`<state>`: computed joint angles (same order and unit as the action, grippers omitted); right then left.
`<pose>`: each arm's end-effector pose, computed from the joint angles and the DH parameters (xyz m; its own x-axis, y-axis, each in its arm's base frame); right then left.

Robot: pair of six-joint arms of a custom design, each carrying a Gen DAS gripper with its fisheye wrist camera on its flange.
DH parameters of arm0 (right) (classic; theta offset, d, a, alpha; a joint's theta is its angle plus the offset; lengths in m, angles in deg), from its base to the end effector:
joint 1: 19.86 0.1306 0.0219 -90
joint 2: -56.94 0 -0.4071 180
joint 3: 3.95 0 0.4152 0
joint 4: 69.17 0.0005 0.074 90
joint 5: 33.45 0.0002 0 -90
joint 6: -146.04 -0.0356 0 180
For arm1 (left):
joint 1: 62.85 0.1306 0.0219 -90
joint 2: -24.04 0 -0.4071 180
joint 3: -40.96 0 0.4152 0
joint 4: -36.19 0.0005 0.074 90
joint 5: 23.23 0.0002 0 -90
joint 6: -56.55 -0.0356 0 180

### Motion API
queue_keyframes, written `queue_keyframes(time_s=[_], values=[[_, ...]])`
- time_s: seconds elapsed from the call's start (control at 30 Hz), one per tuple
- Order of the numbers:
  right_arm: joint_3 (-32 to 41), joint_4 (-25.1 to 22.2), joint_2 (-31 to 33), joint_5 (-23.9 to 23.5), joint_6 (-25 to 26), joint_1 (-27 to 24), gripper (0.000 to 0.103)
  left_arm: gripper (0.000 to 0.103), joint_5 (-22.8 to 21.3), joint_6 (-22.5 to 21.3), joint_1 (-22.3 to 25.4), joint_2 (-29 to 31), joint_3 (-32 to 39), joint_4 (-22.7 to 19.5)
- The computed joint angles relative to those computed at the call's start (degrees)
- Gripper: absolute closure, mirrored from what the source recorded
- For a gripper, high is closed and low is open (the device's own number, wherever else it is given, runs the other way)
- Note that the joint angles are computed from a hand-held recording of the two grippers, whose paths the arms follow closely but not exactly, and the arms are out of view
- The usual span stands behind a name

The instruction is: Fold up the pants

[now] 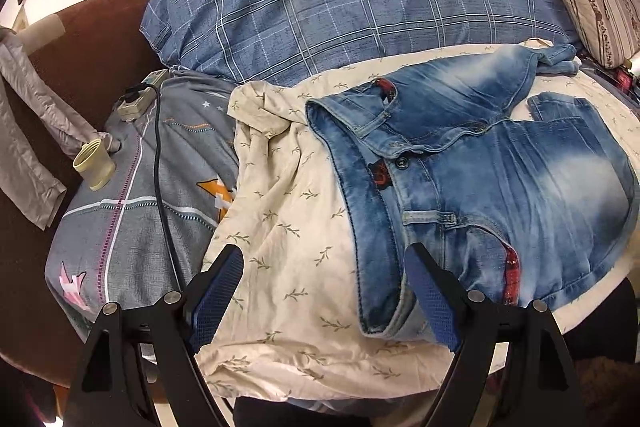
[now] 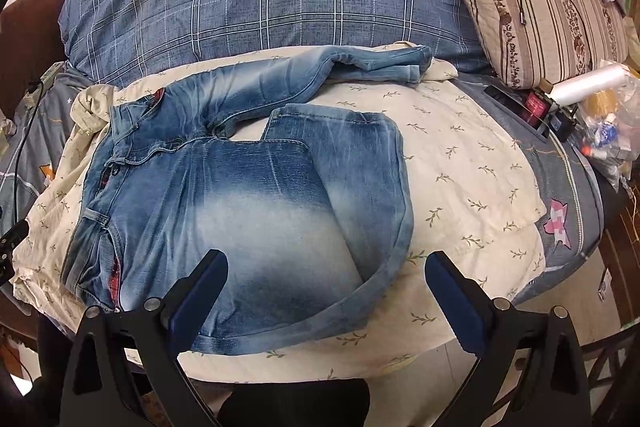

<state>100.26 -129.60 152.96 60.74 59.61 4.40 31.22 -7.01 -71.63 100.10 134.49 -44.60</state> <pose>0.4958 0.2201 0.5079 -0.6964 -0.3820 -0.6076 -0.4132 0.9056 -0.0958 0.3647 -0.0359 0.5583 -0.7311 -0.2536 -0.6334 -0.5130 0.8164 0.2652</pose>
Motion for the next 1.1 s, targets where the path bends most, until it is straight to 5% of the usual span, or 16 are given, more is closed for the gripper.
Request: queue_keyframes(time_s=[1.1], values=[[-1.60,-0.72,-1.82,0.03,-2.09,-2.20,0.003,0.020,3.43,-0.19,-3.15,0.85,0.03,-0.79]])
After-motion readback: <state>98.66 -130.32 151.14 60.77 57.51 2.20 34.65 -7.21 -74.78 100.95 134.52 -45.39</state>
